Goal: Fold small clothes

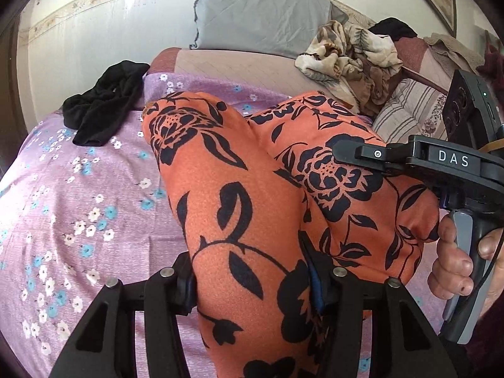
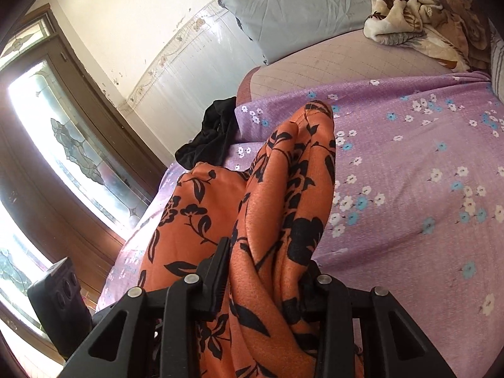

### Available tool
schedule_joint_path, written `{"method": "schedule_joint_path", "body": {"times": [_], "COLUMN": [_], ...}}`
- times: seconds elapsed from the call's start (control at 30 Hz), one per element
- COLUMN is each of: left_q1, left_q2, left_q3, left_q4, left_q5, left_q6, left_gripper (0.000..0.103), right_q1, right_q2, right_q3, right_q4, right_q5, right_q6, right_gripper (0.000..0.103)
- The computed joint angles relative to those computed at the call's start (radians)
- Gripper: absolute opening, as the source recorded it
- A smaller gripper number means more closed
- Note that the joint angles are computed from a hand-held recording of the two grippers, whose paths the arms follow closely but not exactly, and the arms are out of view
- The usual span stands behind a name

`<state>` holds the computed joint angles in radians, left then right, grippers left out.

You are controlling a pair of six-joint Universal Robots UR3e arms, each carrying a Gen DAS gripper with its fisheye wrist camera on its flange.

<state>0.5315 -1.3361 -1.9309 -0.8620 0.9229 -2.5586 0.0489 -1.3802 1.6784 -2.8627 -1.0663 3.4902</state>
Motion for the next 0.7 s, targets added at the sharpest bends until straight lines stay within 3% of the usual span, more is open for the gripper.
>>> {"method": "schedule_joint_path", "body": {"times": [0.3,0.57,0.7], "left_q1": [0.061,-0.01,-0.007], "left_q2": [-0.021,-0.095,-0.095], "left_q3": [-0.011,-0.028,-0.028], "left_q4": [0.021,0.128,0.123], "left_q5": [0.067,0.188,0.191], "left_q6": [0.042,0.003,0.004], "left_gripper": [0.055,0.056,0.056], "right_q1": [0.128,0.161,0.147], "right_q2": [0.165,0.214,0.201], "right_q3": [-0.143,-0.186,-0.154], "right_q4": [-0.031,0.013,0.042], "right_q5": [-0.078,-0.094,-0.09], "right_q6": [0.071,0.053,0.048], "right_gripper": [0.032,0.029,0.029]}}
